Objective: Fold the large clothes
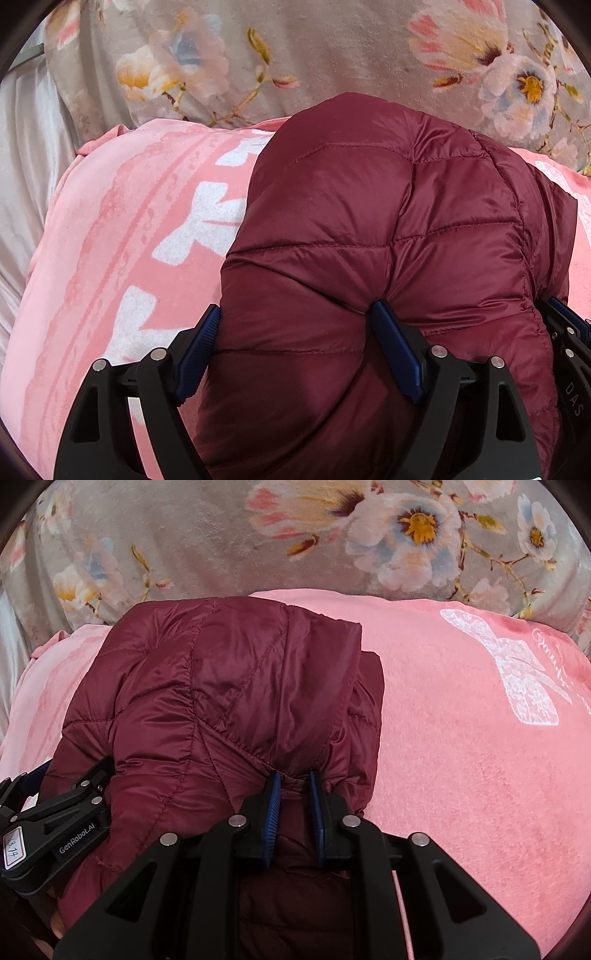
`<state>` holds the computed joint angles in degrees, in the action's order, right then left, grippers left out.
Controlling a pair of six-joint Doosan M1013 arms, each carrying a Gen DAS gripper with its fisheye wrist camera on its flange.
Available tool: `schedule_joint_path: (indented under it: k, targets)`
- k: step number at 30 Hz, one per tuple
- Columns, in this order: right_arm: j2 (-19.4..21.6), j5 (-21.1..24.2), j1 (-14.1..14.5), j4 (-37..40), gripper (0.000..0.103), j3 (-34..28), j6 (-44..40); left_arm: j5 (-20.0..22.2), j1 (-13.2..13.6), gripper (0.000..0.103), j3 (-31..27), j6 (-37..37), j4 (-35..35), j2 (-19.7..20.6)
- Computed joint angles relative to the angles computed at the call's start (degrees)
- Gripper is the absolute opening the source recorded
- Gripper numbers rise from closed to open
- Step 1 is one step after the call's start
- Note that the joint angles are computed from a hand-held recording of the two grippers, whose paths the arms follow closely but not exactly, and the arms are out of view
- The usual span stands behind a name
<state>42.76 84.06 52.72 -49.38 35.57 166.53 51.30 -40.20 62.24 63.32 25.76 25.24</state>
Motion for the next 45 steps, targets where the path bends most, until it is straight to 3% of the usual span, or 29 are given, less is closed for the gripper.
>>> schedule_joint_path:
  k: [5,10,11,13,18,22,27,37,41,45]
  targets:
    - [-0.1,-0.3,-0.1,0.0,0.015,0.2,0.0,-0.5,0.0,0.082,0.3,-0.3,0.1,-0.1]
    - [-3.8,-5.6,0.0,0.4,0.016,6.4,6.2,-2.6,0.7,0.082,1.5,0.1,-2.1,-1.0]
    - [-3.9,-4.5,0.4,0.6,0.016,6.2,6.6,-2.8,1.0,0.082,2.2,1.3,-3.6,-1.7]
    - [-3.9,-1.5,2.2,-0.1,0.027,5.6,7.7,-3.1,1.1,0.082,4.6,2.0,-3.9,-3.7]
    - [-2.9,4.0,4.9,1.2,0.027,3.8,2.3,-4.0,1.2,0.082,11.4,2.6,-5.6,-9.5]
    - [-4.1,2.9,5.0,3.6,0.027,6.5,5.4,-1.3,0.8,0.083,12.8,1.5,-4.6,-10.5]
    - [-3.9,5.8,7.2,1.7,0.029,6.0,8.2,1.8,-0.1,0.082,14.0,0.7,-3.4,-12.3]
    - [-2.9,9.6,11.5,1.5,0.068,6.3,11.2,3.4,-2.2,0.082,20.8,-1.0,-3.6,-16.6]
    - [-2.0,10.7,12.5,1.7,0.07,5.6,10.3,4.9,-3.2,0.082,22.6,-1.0,-2.5,-17.4]
    - [-1.5,11.2,13.3,1.4,0.079,5.0,10.9,4.0,-4.3,0.082,24.9,-2.9,0.6,-18.8]
